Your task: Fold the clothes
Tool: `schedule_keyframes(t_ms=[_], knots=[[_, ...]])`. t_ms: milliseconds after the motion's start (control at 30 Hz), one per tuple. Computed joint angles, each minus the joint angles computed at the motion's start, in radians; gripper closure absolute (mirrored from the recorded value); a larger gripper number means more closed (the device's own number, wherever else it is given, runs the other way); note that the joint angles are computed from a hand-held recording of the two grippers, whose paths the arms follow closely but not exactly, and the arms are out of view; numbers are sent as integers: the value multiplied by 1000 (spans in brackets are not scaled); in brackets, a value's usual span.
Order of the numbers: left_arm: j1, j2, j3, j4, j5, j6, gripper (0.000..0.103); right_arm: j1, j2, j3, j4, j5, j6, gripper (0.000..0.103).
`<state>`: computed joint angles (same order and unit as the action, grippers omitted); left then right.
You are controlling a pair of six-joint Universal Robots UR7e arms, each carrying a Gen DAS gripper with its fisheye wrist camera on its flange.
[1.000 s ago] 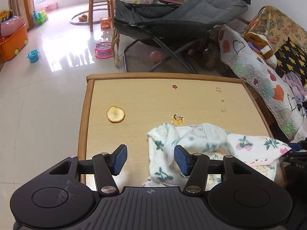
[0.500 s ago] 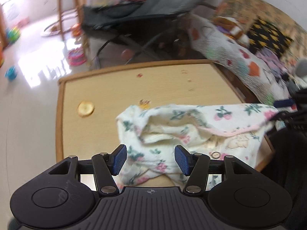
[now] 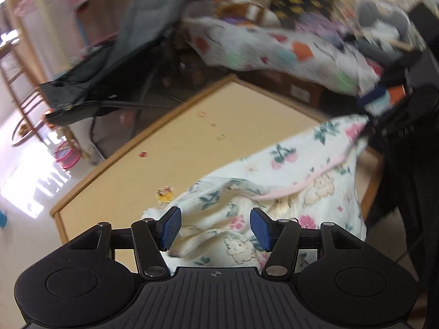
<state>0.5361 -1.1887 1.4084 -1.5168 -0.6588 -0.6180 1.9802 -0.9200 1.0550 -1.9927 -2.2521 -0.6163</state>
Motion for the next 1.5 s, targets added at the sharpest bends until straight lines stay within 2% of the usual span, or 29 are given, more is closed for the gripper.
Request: schedule_keyframes(t_ms=[300, 500, 633, 767, 900, 1200, 1367, 1433, 1500], knots=[[24, 65, -104, 42, -8, 225, 45, -13, -15, -4, 47, 28, 69, 44], [34, 83, -96, -43, -27, 373, 45, -19, -23, -26, 137, 79, 83, 43], [46, 108, -102, -54, -40, 451, 45, -31, -30, -40, 160, 140, 130, 43], [53, 134, -130, 0, -38, 461, 45, -41, -39, -41, 162, 179, 167, 43], [59, 149, -148, 19, -20, 457, 44, -40, -54, -16, 123, 205, 133, 43], [75, 174, -165, 6, -34, 569, 45, -37, -68, 22, 41, 272, 17, 43], [86, 183, -182, 12, -53, 554, 49, -33, -40, -9, 71, 290, -34, 45], [88, 181, -179, -4, -62, 555, 62, -31, -27, -27, 92, 297, -53, 46], [90, 183, -180, -3, -62, 541, 64, -28, -8, -51, 122, 304, -81, 46]])
